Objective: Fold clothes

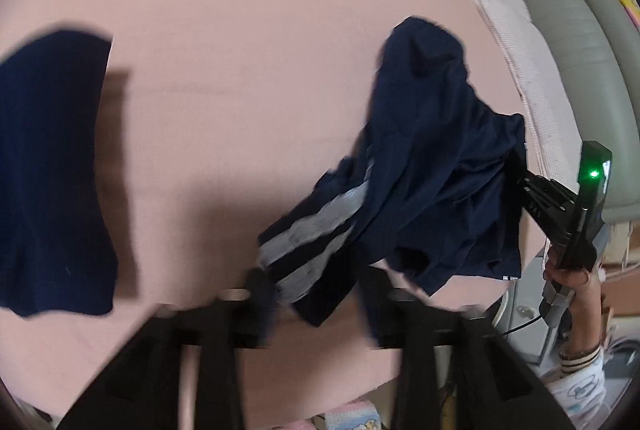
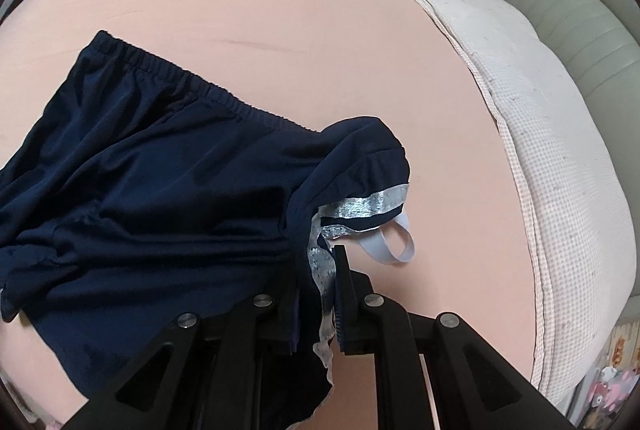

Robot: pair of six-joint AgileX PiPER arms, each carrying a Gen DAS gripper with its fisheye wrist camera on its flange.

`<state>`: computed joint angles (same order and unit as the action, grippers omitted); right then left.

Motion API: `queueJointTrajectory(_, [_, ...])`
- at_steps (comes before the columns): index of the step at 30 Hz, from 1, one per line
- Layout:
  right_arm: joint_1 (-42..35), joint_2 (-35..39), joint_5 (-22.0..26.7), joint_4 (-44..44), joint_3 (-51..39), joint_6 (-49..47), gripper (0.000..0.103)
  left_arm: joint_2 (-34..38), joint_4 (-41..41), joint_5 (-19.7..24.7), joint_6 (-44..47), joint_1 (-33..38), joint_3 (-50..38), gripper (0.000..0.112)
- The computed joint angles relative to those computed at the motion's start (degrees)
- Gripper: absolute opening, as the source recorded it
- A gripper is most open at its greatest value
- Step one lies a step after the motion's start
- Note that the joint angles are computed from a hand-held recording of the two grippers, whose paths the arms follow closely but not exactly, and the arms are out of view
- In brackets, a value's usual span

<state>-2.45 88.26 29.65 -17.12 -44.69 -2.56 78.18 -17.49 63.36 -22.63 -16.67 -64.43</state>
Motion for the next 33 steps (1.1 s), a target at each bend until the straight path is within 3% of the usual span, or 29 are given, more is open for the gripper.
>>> queueJointTrajectory(3, [-1.69,-1.33,0.37,4.34,0.56,-5.09,0.034,0.12,2.62,1.32,1.21,-0.53,-3.33,0.069])
queueJointTrajectory(6, [-4.67,-2.34,1.62,12.78,0.25,-13.73,0.049,-0.46,4.92,-0.28,-0.91,-4.81,-2.22,0.069])
queueJointTrajectory(9, [-9.21,-3.05,5.27,22.59,-1.08,-22.3,0.057,8.17,8.55,-6.71,-11.65,-16.83,-7.09,0.069])
queueJointTrajectory(13, [-16.2,-2.47,11.19,34.05,-3.95,-30.4,0.062,24.89,10.63,-7.26,-14.57,-20.7,-24.26,0.07])
queueJointTrajectory(15, [-18.84,-1.62,12.83,36.71,-5.3,-31.46,0.064,29.63,9.26,-6.34,-13.37,-19.79,-29.28,0.07])
queueJointTrajectory(24, [-26.0,2.44,17.22,40.33,-9.61,-30.44,0.066,40.1,7.39,-3.61,-9.96,-16.19,-40.53,0.07])
queueJointTrajectory(33, [-27.21,5.97,17.84,42.12,-10.37,-30.22,0.066,38.79,-0.64,-8.35,-8.76,-11.34,-35.62,0.07])
